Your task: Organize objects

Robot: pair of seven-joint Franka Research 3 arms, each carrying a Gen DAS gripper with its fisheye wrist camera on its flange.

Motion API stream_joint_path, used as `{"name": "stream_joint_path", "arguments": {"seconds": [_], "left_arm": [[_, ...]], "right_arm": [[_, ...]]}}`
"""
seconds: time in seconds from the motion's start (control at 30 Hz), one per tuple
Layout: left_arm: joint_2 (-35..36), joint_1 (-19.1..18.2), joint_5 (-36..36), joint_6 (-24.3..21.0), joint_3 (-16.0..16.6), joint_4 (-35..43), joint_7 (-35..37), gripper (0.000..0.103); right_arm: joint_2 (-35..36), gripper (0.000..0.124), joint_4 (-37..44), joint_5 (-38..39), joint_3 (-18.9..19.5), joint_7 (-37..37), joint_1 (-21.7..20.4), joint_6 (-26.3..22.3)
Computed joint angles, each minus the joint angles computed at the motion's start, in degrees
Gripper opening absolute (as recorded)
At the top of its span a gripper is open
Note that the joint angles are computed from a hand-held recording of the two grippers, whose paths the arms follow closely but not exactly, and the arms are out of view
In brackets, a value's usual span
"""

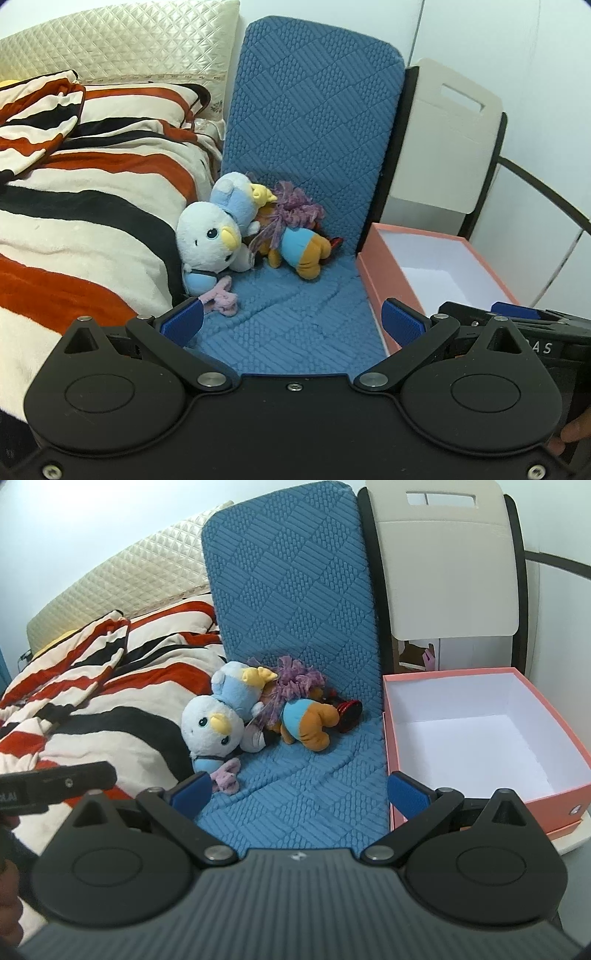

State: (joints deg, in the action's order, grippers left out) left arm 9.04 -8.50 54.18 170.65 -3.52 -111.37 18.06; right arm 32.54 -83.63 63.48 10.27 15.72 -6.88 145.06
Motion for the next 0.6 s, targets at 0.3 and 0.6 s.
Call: {"name": "stream_joint_path", "arguments": {"seconds": [0.3, 0.6], "left_arm": [[4.8, -0.2, -1.3, -0.1, 1.7, 4.3, 1.7, 0.103], [8.0, -1.1, -1.7, -1.3, 3.9, 8.0, 3.4, 0.103]], "right_arm": [[6.3, 0.103, 6.9, -4.2, 1.4, 1.7, 1.6, 2.3], [14.8, 0.103, 18.8, -5.6, 4.6, 3.4, 1.6, 1.3]]}}
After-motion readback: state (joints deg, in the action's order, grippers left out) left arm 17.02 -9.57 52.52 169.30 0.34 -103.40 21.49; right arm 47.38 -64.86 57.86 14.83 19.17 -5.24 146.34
